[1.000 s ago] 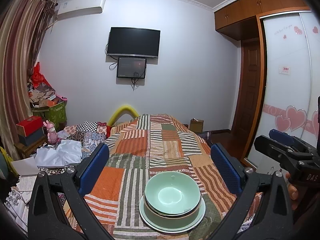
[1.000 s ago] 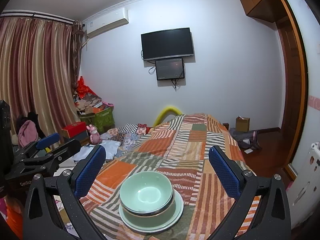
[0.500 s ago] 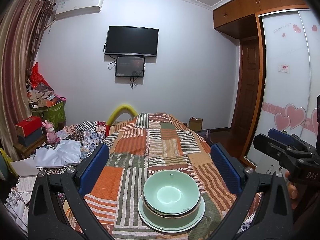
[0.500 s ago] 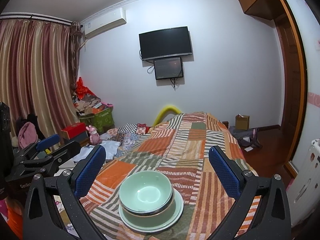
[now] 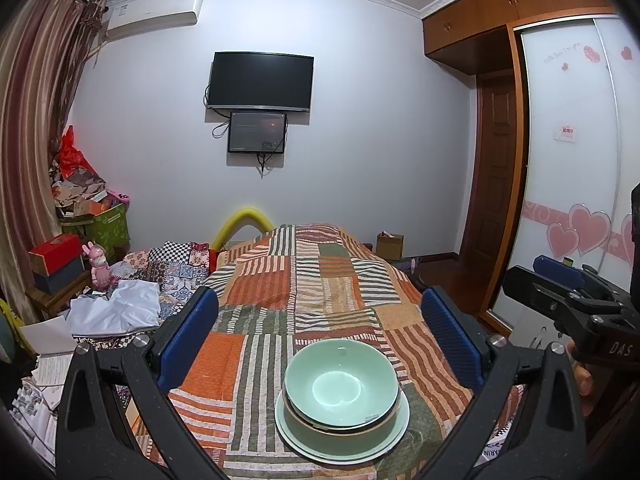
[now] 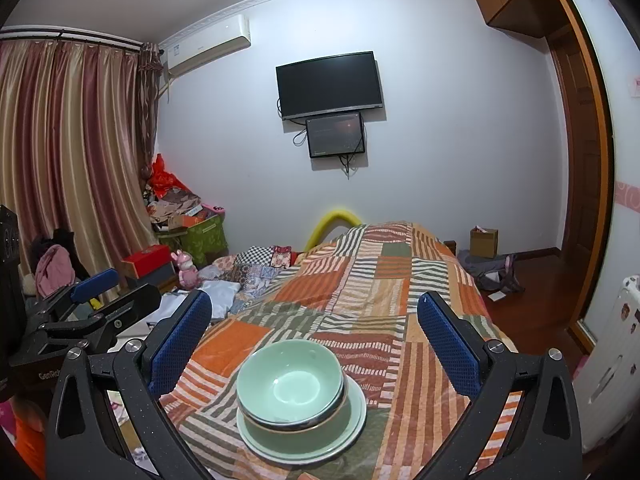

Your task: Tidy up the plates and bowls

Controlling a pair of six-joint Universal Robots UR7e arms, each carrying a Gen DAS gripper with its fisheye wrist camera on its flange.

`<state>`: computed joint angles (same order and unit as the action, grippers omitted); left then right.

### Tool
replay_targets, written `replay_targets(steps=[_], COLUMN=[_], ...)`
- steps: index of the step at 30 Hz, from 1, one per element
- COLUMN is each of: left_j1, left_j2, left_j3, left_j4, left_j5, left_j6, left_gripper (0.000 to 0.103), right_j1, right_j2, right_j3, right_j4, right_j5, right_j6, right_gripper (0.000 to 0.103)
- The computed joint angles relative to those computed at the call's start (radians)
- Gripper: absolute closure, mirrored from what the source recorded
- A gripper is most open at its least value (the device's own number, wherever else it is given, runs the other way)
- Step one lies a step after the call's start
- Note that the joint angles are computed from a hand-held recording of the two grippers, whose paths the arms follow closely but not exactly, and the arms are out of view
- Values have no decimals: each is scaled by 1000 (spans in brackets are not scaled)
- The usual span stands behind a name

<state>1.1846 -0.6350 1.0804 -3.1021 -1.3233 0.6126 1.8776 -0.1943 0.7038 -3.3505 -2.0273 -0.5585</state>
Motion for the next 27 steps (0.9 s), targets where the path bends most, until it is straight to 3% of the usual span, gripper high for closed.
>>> replay_targets(steps=[27], left_j1=[2], left_j2=[0], left_j3=[-7], left_j4=[14], left_j5=[3], left_j6=[-20], left_gripper=[0], right_j1=[-1], right_j2=[5], right_j3=[-4], right_j4=[-7], right_j5=[-2], right_j6=[-17], right_gripper=[0])
